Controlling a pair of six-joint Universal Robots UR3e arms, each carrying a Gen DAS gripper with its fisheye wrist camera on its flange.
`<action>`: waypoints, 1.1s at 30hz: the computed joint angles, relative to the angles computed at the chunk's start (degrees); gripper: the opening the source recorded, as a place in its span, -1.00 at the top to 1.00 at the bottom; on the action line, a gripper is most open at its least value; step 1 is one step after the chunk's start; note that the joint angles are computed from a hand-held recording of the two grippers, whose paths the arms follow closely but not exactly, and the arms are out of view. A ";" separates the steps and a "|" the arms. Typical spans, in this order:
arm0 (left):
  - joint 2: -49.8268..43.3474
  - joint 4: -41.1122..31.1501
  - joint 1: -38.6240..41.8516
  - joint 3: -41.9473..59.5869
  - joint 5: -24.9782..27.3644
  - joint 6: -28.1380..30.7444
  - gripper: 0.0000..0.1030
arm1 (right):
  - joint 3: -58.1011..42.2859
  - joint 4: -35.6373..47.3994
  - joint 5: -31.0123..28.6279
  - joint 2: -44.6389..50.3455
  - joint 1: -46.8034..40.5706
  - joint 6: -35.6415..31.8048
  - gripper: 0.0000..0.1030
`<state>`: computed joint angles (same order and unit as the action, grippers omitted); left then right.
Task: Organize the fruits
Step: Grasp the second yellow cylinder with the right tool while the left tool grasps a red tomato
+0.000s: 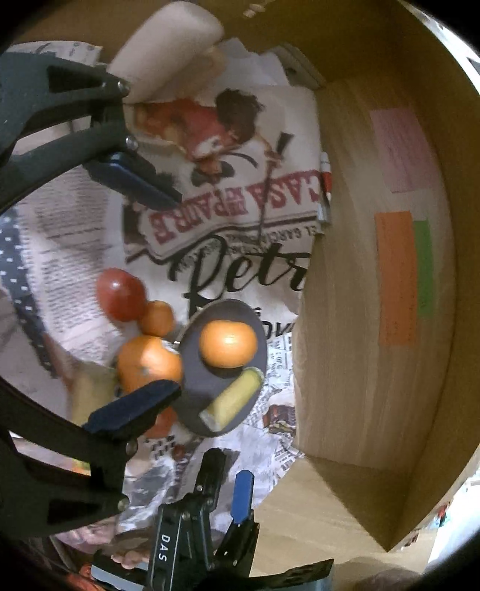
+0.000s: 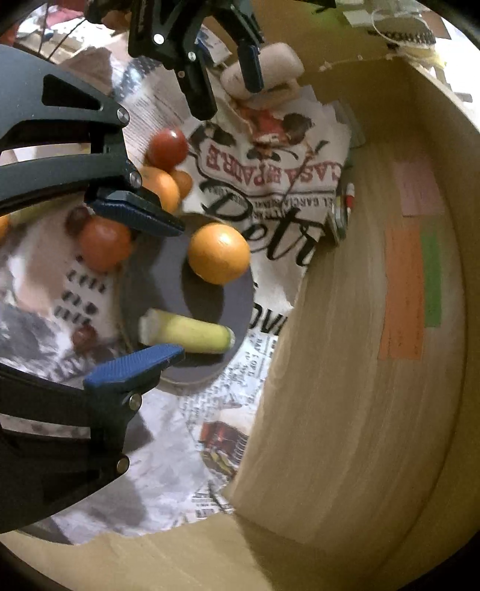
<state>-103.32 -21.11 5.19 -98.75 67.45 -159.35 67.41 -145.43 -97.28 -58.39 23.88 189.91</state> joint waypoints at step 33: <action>5.59 3.93 10.01 -20.21 -3.95 5.04 -0.87 | -15.20 18.57 10.44 12.51 7.23 -2.62 0.30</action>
